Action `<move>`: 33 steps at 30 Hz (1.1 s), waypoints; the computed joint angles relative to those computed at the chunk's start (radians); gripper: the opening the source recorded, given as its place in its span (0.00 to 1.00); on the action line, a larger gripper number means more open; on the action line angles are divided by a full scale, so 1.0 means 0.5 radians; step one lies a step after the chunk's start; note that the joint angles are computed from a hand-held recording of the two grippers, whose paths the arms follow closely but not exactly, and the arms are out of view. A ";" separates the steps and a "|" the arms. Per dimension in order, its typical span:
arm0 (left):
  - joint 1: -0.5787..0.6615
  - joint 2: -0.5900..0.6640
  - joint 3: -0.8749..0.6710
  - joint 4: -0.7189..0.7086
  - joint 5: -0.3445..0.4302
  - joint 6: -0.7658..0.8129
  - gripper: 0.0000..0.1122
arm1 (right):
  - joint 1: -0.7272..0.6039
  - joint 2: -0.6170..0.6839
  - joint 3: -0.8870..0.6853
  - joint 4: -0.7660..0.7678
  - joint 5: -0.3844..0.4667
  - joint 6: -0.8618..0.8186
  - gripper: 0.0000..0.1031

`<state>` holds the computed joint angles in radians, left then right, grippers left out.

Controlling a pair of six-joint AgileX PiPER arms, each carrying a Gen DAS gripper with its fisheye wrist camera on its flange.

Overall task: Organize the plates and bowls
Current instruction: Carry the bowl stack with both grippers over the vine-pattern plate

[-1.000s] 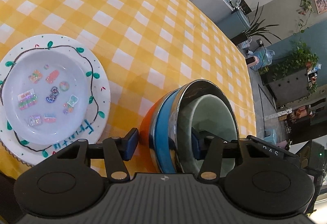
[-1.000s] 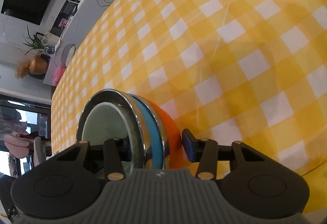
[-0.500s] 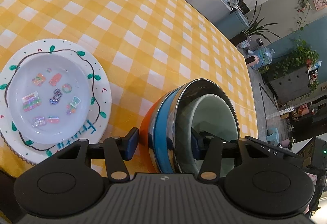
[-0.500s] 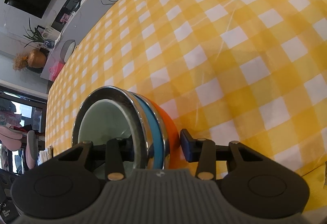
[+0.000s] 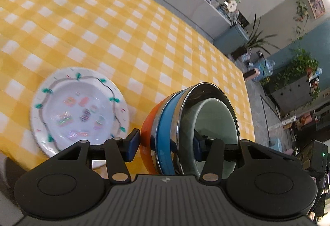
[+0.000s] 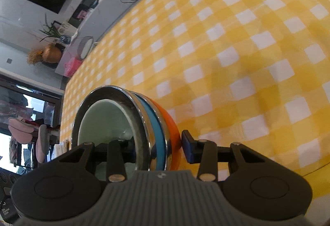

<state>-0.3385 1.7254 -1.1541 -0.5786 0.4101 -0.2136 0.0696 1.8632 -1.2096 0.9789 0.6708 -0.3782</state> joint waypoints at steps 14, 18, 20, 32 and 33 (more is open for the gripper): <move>0.340 -0.255 0.272 -0.092 -0.037 0.069 0.51 | 0.451 0.164 -0.392 -0.217 -0.036 0.402 0.39; 0.448 -0.210 0.298 -0.275 -0.022 0.253 0.51 | 0.535 0.274 -0.531 -0.321 -0.033 0.529 0.39; 0.481 -0.183 0.304 -0.353 -0.015 0.333 0.51 | 0.558 0.301 -0.556 -0.346 -0.038 0.551 0.39; 0.580 -0.068 0.347 -0.641 0.000 0.640 0.51 | 0.613 0.452 -0.671 -0.442 -0.026 0.645 0.39; 0.585 -0.062 0.350 -0.678 -0.001 0.678 0.51 | 0.615 0.449 -0.660 -0.438 -0.040 0.630 0.39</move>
<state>-0.0462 1.6942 -0.9789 -0.9178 0.4095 0.1254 0.3769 2.0878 -1.5395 0.7600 0.6509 -0.0630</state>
